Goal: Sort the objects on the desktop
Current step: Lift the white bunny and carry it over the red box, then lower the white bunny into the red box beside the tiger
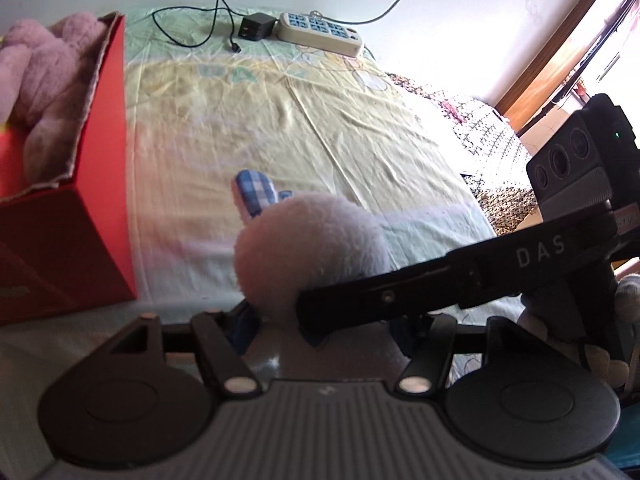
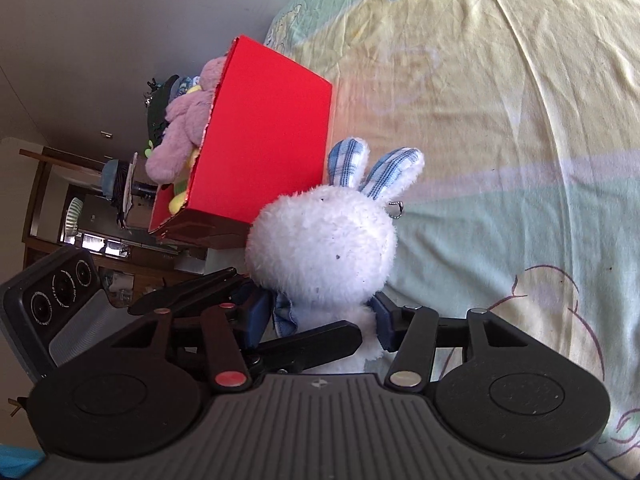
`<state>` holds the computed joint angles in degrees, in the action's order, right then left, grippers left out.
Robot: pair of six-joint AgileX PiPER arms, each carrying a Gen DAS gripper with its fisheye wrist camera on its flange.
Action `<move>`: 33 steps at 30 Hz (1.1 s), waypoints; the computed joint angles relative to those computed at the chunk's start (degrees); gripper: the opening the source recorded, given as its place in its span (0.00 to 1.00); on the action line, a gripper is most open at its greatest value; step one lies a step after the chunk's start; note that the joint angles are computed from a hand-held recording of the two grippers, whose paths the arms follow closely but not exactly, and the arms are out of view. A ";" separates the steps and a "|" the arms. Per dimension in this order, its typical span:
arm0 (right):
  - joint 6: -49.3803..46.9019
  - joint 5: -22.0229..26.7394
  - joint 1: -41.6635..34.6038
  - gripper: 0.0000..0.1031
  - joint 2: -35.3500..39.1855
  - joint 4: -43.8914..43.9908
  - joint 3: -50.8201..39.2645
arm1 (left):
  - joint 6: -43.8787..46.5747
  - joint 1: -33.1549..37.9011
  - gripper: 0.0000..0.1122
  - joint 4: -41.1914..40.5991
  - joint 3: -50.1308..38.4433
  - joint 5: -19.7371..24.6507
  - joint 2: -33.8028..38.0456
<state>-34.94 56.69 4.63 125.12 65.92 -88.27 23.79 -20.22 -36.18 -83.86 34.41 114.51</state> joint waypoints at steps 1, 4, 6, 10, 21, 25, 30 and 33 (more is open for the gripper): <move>-0.56 -0.40 0.24 0.54 -0.95 0.40 0.53 | 1.23 0.09 0.58 -0.83 0.90 -0.46 -1.18; -1.59 -2.53 1.26 0.54 -4.32 0.52 1.79 | 5.65 0.89 0.58 -4.26 2.77 -1.03 -4.24; -2.42 -4.65 2.19 0.54 -6.81 0.90 2.82 | 9.35 1.71 0.58 -6.88 3.55 -1.11 -6.04; -4.79 -9.87 4.50 0.54 -10.85 4.11 5.27 | 16.94 4.32 0.58 -10.78 3.66 0.15 -9.04; -1.93 -26.98 18.91 0.54 -9.70 4.79 -2.67 | 36.60 21.26 0.58 -20.83 4.91 10.43 -14.66; 4.68 -29.51 23.51 0.54 -4.55 -2.24 -11.82 | 41.37 28.08 0.58 -22.90 4.83 14.28 -15.18; 9.63 -33.01 27.74 0.54 0.96 -6.52 -20.16 | 45.28 34.38 0.58 -23.41 2.47 18.06 -13.92; 16.43 -33.55 29.53 0.54 4.82 -12.80 -26.86 | 46.26 36.96 0.58 -22.91 -0.15 19.61 -12.40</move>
